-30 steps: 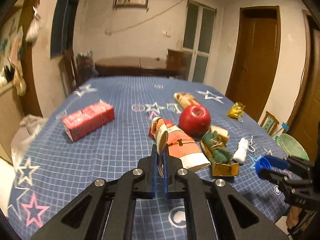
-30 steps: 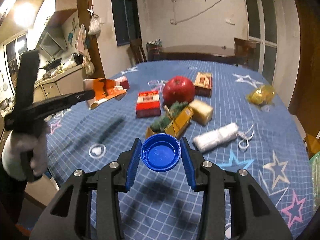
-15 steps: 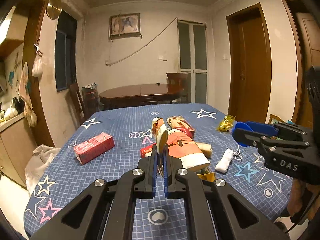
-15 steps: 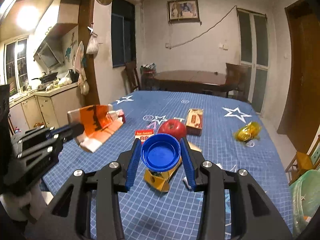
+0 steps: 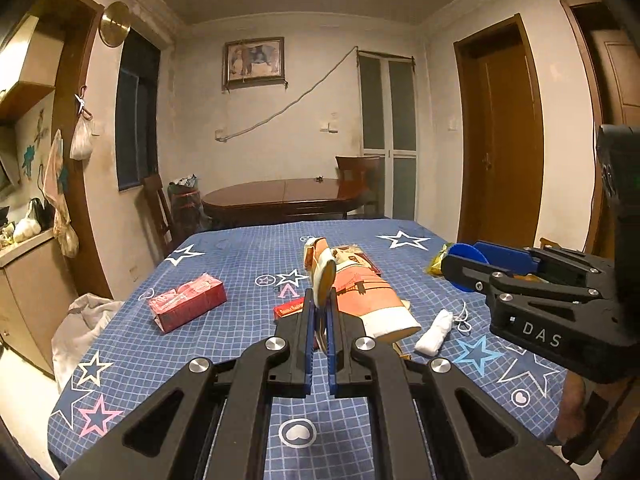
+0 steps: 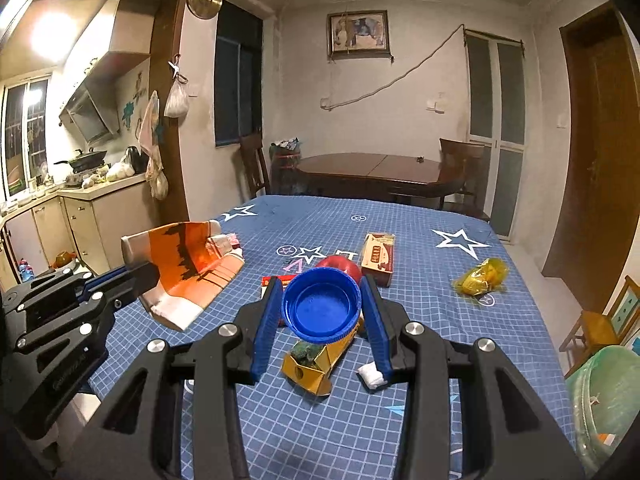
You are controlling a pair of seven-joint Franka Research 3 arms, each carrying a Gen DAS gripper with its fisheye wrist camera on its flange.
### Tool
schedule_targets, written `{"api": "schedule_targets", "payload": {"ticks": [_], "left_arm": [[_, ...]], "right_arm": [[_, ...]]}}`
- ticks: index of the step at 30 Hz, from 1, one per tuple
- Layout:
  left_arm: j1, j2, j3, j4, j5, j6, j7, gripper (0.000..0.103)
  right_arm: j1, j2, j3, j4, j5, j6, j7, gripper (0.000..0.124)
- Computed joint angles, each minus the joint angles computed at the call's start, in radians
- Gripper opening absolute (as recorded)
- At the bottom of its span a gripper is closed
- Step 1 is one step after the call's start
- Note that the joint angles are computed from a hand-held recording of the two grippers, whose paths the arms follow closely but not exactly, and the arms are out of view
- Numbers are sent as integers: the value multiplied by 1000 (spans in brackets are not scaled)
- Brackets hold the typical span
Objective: Collect trash
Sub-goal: 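Carry the orange carton and blue cap over the green bin with both tools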
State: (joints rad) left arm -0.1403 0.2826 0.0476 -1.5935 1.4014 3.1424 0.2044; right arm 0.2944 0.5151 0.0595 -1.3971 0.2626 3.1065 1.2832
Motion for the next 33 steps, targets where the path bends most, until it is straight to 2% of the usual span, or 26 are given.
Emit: {"api": "schedule_targets", "payload": {"ticks": [12, 18, 21, 24, 28, 31, 33], "left_arm": [[-4, 5, -8, 9, -64, 3, 67, 6], [-7, 63, -43, 77, -248, 21, 267, 6], [19, 100, -114, 115, -380, 17, 426, 6], [56, 156, -222, 178, -510, -2, 602, 6], [81, 276, -384, 331, -654, -66, 839, 6], [57, 380, -468, 475, -732, -130, 991, 6], [18, 462, -510, 598, -777, -183, 1089, 6]], "right_arm": [[-4, -23, -5, -28, 4, 10, 2, 38], [-1, -61, -57, -70, -4, 16, 36, 38], [19, -85, -113, -99, -26, 29, 77, 38], [43, -115, -187, -137, -56, 45, 129, 38], [84, -154, -303, -189, -111, 52, 217, 38], [134, -183, -414, -235, -170, 56, 303, 38], [159, -198, -479, -255, -213, 49, 358, 38]]}}
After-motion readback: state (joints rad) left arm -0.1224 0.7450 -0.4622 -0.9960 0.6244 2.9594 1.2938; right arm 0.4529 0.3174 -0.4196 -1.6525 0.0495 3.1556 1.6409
